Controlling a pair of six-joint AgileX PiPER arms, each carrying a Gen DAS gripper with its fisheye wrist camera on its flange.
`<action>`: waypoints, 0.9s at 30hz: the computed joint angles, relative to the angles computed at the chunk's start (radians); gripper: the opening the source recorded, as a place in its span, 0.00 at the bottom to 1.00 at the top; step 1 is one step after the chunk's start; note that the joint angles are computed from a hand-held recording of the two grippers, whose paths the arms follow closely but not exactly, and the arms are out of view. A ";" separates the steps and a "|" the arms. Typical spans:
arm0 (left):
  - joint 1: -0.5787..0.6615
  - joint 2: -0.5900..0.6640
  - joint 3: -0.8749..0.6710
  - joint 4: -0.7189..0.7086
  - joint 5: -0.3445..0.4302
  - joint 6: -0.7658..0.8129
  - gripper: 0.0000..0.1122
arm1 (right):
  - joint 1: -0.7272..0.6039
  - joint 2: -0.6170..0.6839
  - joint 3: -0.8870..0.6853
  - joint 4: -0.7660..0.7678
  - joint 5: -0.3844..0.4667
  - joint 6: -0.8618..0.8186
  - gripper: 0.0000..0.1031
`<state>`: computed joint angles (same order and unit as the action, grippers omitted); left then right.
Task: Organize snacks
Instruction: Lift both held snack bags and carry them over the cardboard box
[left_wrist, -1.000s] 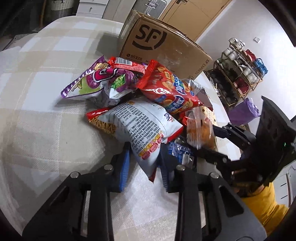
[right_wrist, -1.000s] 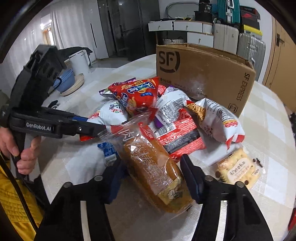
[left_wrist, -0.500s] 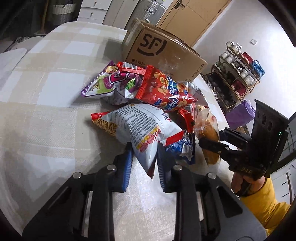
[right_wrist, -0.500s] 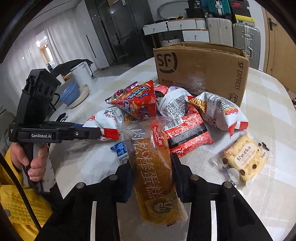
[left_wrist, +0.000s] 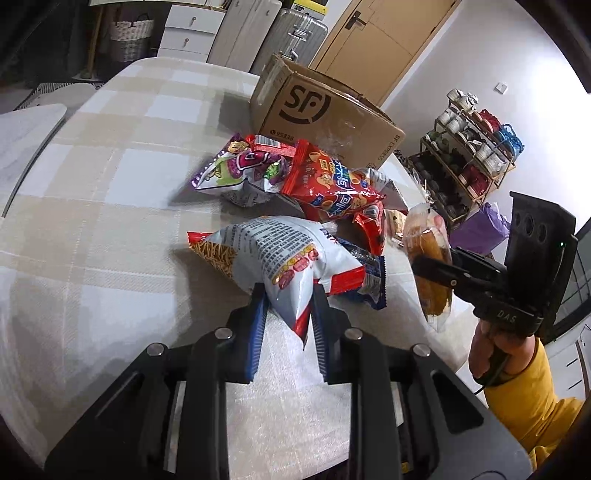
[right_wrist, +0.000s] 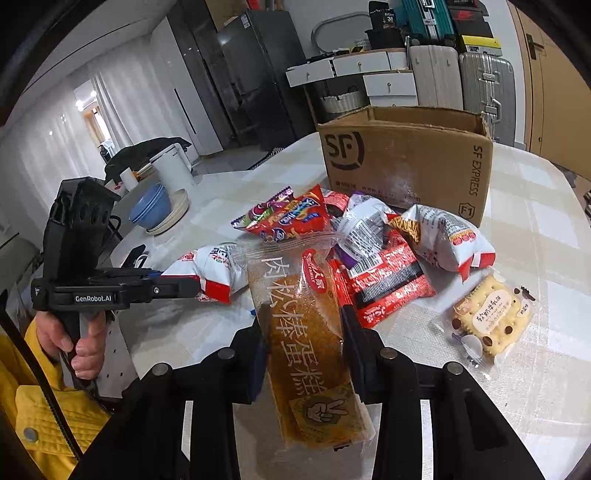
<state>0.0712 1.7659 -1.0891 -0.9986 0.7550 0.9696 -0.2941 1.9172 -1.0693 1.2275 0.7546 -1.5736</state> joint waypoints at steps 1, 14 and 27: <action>0.003 -0.002 0.002 0.005 0.000 -0.005 0.18 | 0.003 -0.001 0.002 0.004 -0.003 -0.003 0.36; 0.039 -0.068 0.054 -0.037 -0.024 0.077 0.17 | 0.012 -0.019 0.036 0.047 -0.016 -0.039 0.36; 0.051 -0.162 0.097 -0.081 -0.022 0.147 0.17 | 0.005 -0.044 0.060 0.062 -0.008 -0.058 0.36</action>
